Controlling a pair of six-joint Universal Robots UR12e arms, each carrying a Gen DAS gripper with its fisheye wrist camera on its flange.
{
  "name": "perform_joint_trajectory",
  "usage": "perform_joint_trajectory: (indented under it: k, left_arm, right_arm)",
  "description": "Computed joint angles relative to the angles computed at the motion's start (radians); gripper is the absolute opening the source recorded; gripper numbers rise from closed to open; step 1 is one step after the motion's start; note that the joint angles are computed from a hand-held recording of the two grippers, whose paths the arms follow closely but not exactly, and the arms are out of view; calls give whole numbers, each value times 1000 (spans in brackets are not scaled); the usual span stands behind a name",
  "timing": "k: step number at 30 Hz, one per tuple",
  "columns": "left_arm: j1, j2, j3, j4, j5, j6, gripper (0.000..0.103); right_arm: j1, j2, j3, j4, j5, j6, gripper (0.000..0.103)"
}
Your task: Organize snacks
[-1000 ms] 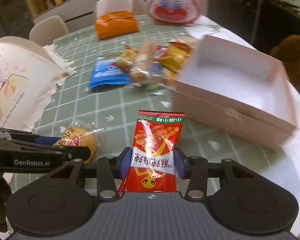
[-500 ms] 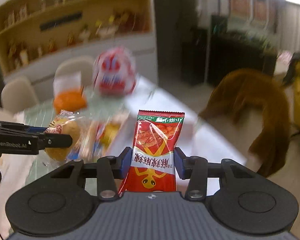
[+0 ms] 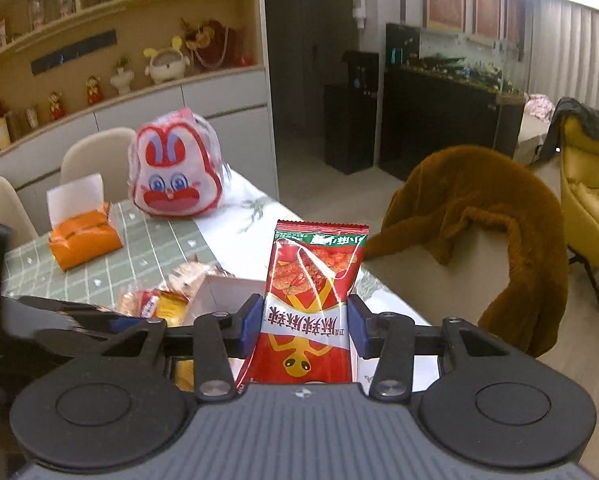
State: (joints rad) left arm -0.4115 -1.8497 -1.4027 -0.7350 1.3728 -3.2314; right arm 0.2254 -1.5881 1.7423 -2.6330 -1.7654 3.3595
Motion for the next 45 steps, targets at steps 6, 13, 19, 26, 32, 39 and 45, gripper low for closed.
perform_joint_trajectory:
  k: [6, 13, 19, 26, 32, 39, 45]
  left_arm:
    - [53, 41, -85, 151, -41, -134, 55]
    - [115, 103, -207, 170, 126, -310, 55]
    - [164, 134, -275, 103, 226, -469, 55]
    - [161, 116, -270, 93, 220, -414, 55]
    - [152, 122, -279, 161, 203, -389, 55]
    - [162, 167, -325, 199, 166, -402, 55]
    - [172, 212, -368, 185, 91, -385, 55]
  right_arm:
    - [-24, 51, -7, 21, 79, 64, 50]
    - [-18, 78, -7, 35, 75, 92, 62]
    - [6, 67, 33, 31, 126, 54, 62]
    - [66, 92, 24, 37, 159, -13, 62]
    - [105, 107, 9, 9, 149, -82, 66]
    - [98, 207, -171, 116, 236, -141, 72]
    - [72, 413, -504, 402, 207, -81, 80]
